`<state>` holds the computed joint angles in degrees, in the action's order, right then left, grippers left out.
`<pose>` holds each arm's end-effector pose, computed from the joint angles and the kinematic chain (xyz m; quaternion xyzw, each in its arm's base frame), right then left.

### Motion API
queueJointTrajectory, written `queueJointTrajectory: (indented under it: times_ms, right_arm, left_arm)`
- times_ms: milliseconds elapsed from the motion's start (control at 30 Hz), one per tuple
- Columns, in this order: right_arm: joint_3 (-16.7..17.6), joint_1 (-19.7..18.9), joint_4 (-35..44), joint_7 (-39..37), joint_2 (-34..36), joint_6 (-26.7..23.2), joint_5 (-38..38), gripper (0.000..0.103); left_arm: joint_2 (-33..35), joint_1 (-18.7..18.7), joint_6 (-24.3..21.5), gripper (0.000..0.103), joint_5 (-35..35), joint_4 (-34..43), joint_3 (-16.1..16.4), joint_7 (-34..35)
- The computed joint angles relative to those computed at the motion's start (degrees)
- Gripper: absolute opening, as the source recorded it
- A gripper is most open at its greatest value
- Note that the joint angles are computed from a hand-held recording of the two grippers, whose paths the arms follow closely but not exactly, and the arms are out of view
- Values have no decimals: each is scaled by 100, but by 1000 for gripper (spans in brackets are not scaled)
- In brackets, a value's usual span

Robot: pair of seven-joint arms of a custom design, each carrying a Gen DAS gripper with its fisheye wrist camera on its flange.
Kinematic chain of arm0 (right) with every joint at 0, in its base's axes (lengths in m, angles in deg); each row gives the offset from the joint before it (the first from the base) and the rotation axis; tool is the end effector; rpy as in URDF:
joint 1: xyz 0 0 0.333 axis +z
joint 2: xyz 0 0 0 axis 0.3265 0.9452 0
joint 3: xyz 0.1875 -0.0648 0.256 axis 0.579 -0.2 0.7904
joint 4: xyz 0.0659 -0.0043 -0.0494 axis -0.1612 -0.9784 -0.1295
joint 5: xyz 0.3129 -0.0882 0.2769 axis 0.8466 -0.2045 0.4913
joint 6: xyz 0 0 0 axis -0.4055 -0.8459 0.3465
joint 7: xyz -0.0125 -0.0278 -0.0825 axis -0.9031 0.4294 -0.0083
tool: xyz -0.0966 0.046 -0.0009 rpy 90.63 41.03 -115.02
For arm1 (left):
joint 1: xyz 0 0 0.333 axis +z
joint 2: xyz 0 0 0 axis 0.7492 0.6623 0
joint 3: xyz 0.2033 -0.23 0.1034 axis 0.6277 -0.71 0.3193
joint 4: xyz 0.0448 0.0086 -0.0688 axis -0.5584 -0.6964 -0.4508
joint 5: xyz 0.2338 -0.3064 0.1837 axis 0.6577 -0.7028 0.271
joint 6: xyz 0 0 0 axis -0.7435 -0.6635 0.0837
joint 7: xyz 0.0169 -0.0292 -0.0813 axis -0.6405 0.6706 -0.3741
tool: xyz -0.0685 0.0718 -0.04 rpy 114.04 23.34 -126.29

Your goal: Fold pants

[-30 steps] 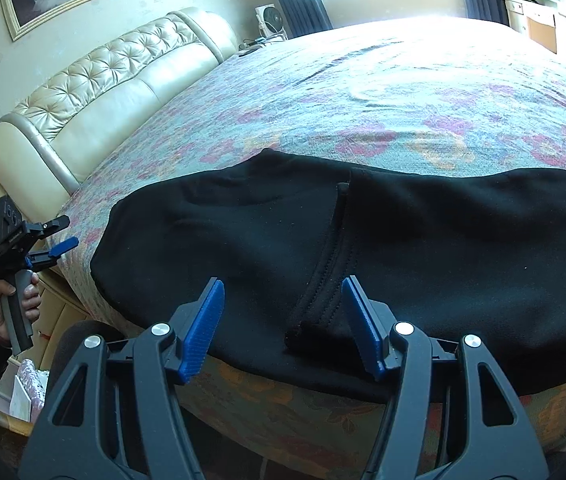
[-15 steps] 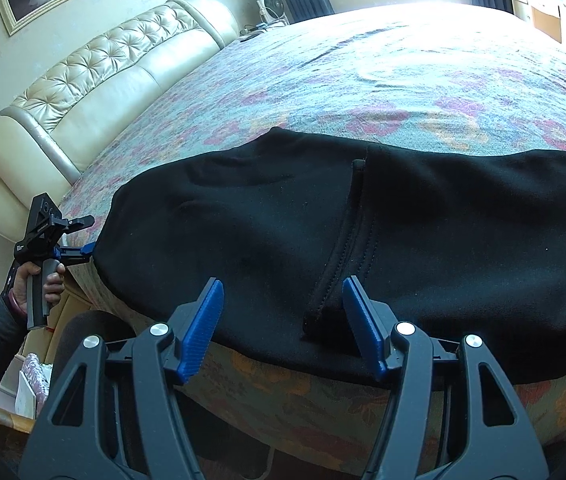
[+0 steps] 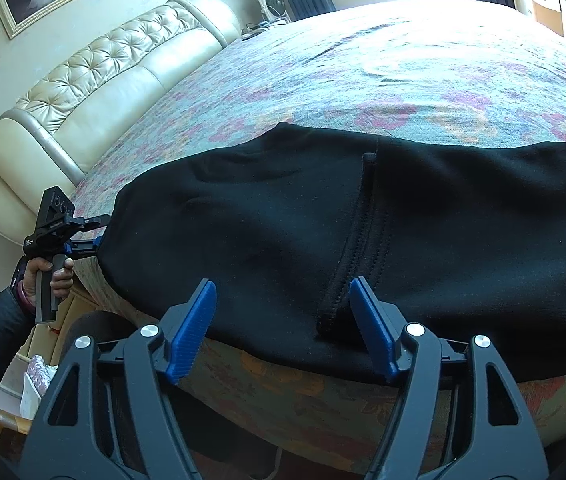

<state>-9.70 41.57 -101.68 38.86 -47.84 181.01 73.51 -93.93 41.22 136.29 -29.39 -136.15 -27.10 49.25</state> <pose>0.5231 0.2289 0.5237 -0.7452 0.5455 -0.0091 0.3834 0.4853 -0.0462 0.4873 0.7275 -0.5234 0.4314 0.1035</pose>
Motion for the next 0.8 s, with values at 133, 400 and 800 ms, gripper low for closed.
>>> queueJointTrajectory:
  times_ms: [133,400,800]
  right_arm:
    - [-6,-1,3,-11,11,-5,60,69]
    - [-11,1,-18,-39,-17,32,141,69]
    - [-121,34,-202,-242,-224,106,480,69]
  left_arm:
    - [52,0,-9,30,-133,6,-9,28]
    - [-144,-184,321,18,-334,77,-39,-200]
    - [117,-642,604,17,-798,1072,-286,-65]
